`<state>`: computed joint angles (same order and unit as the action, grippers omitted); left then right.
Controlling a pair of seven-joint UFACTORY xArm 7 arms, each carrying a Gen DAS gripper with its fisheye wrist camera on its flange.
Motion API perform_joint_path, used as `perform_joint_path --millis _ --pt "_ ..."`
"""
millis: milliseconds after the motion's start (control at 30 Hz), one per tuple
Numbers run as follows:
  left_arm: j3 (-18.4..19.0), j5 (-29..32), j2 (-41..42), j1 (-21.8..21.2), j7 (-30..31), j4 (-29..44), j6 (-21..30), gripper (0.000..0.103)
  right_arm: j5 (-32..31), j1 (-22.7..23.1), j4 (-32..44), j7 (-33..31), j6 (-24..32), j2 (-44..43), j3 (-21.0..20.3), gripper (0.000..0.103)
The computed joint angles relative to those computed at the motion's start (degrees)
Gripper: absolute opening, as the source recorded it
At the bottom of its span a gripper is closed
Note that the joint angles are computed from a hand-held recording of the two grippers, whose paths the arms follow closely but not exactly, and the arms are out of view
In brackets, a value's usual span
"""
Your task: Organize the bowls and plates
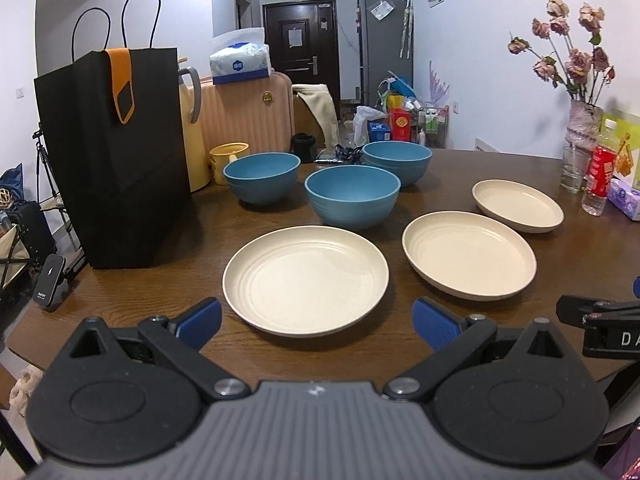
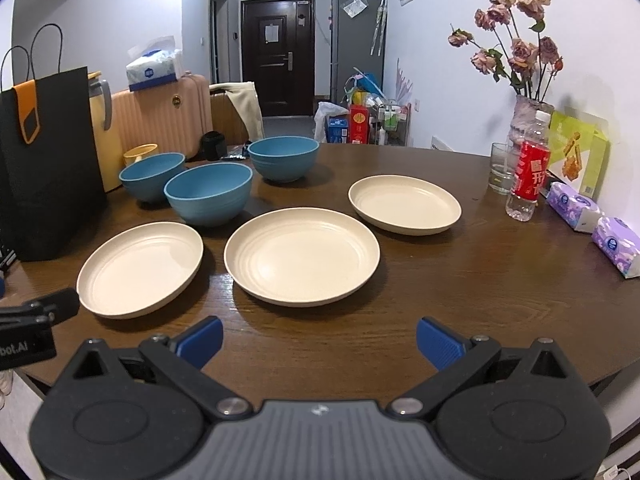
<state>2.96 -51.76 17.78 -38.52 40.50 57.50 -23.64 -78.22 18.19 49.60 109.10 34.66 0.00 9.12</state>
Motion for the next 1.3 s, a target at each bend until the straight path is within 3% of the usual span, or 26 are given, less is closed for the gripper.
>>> perform_joint_path --millis 167,300,367,467,533,733,1067,1200,1300 --pt "6.24 -7.28 3.59 -5.18 5.46 5.73 3.39 0.103 -0.96 -0.6 3.11 -1.12 -2.36 3.28 -1.26 0.103" --pt "15.43 -11.81 7.15 -12.0 7.38 9.99 7.78 0.103 -2.04 -0.8 5.99 -1.82 -5.02 6.22 -2.66 0.102" --pt "23.26 -13.59 10.03 -17.47 6.54 12.19 11.55 0.103 -2.29 -0.83 7.92 -2.49 -6.71 8.12 -3.41 0.1" --pt "30.5 -12.04 13.62 -21.41 2.25 14.15 15.88 0.103 -1.86 -0.62 11.24 -4.2 -9.43 11.55 -4.57 0.096" --pt "32.93 -10.28 15.71 -21.8 -0.58 15.53 18.16 0.103 -0.93 -0.23 13.59 -5.86 -11.24 13.93 -5.41 0.093" --pt "33.97 -5.37 19.6 -18.04 -6.6 19.67 23.03 0.103 5.45 1.55 21.32 -13.12 -16.18 21.38 -7.99 0.087" --pt "30.89 2.5 26.96 -7.97 -14.75 30.27 30.51 0.103 20.96 2.54 33.62 -27.0 -19.46 33.05 -9.28 0.074" --pt "28.13 5.24 29.63 -3.49 -16.71 35.12 32.46 0.098 27.21 2.87 37.55 -32.29 -18.62 36.62 -9.35 0.06" --pt "26.53 7.54 31.5 -0.76 -18.49 38.59 34.25 0.09 30.89 3.35 39.21 -34.96 -18.76 38.35 -10.08 0.056"
